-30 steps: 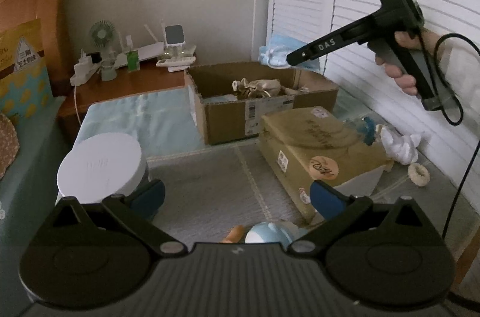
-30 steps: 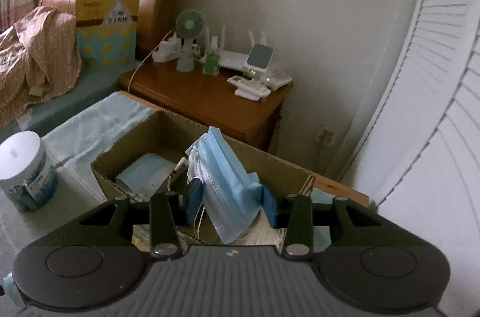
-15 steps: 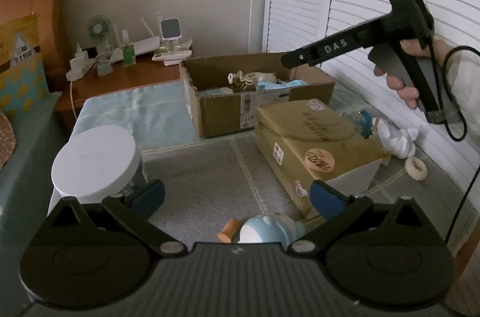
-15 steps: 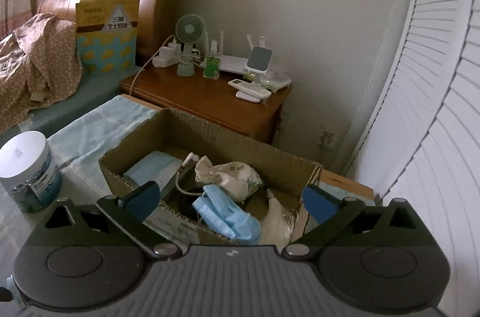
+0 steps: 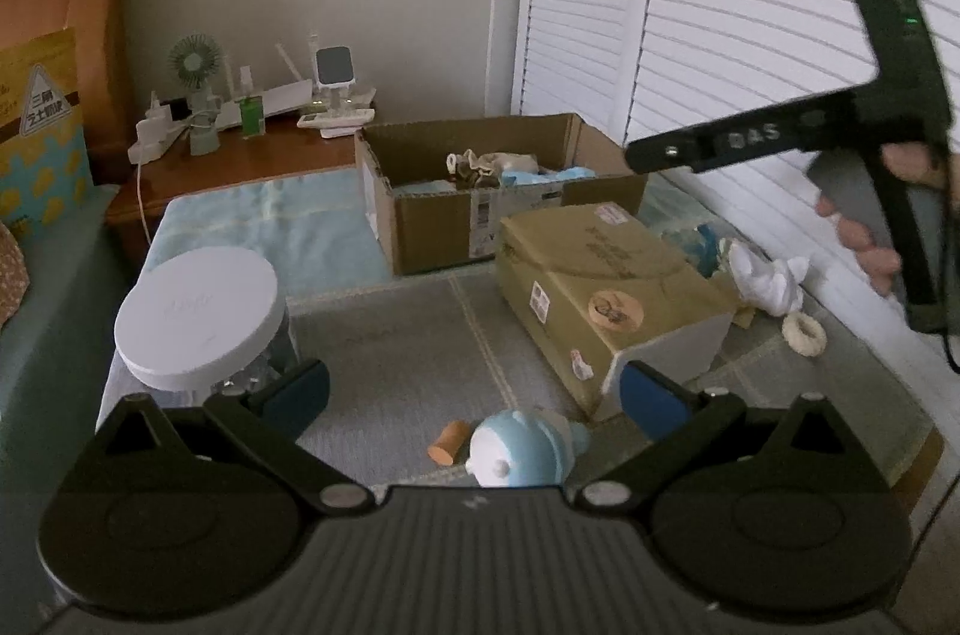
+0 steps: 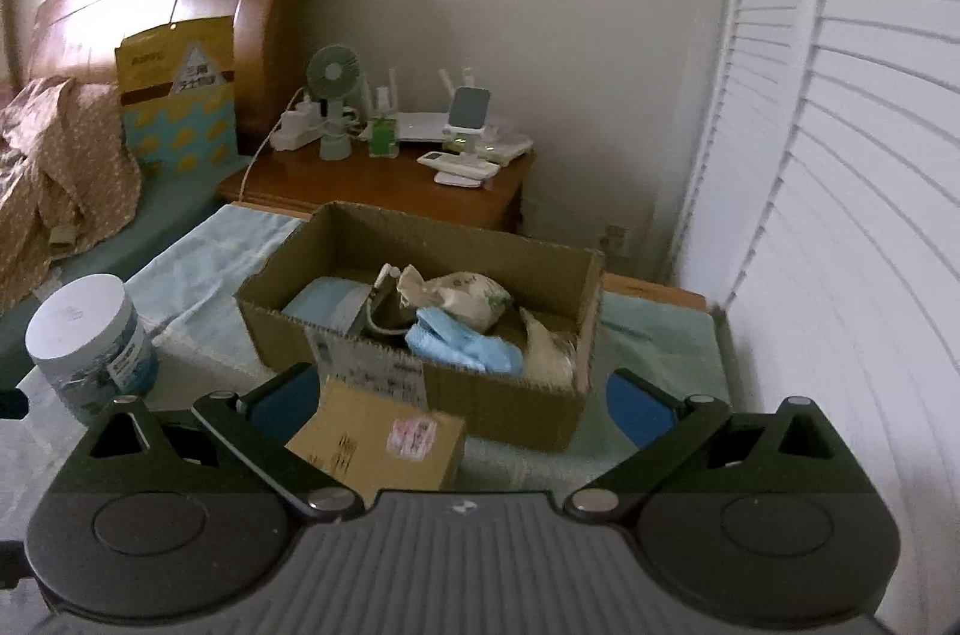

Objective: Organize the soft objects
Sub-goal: 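Move the left gripper toward the blue ball toy while the right gripper approaches the beige rope ring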

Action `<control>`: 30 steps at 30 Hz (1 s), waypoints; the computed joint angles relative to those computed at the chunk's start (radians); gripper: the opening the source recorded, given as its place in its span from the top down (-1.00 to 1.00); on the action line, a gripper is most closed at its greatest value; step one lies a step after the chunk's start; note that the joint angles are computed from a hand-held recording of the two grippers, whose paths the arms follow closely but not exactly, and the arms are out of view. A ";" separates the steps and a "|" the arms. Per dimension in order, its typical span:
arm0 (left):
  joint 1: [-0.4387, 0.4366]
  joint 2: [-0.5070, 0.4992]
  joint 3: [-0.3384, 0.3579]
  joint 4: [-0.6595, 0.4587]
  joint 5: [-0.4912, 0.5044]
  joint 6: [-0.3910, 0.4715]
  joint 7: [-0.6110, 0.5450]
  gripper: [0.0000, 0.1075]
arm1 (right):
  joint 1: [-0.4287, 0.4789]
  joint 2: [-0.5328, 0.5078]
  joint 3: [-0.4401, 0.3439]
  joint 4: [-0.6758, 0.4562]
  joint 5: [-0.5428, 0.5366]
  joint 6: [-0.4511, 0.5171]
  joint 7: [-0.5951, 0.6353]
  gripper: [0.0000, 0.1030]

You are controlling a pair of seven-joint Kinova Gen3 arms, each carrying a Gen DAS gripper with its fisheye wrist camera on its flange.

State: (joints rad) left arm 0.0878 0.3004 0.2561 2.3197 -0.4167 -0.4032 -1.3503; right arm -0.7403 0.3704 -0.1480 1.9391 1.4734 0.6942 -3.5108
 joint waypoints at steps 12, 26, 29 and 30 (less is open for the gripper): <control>-0.027 0.008 0.024 0.021 -0.060 -0.009 0.021 -0.91 | -0.191 -0.011 -0.071 0.098 -0.113 0.294 -0.231 -1.00; 0.007 0.027 0.023 0.006 -0.047 0.020 -0.011 -0.90 | -0.232 0.057 -0.057 0.180 -0.231 0.288 -0.395 -1.00; -0.013 0.034 0.048 -0.007 -0.061 0.044 0.005 -0.90 | -0.221 0.069 -0.049 0.184 -0.217 0.268 -0.413 -1.00; -0.014 0.036 0.052 -0.011 -0.062 0.053 0.006 -0.90 | -0.216 0.073 -0.046 0.186 -0.211 0.260 -0.415 -1.00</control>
State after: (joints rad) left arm 0.0734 0.3362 0.3084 2.3090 -0.4789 -0.3503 -1.3447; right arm -0.9564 0.4431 -0.1942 2.1251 1.2621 0.9546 -3.9255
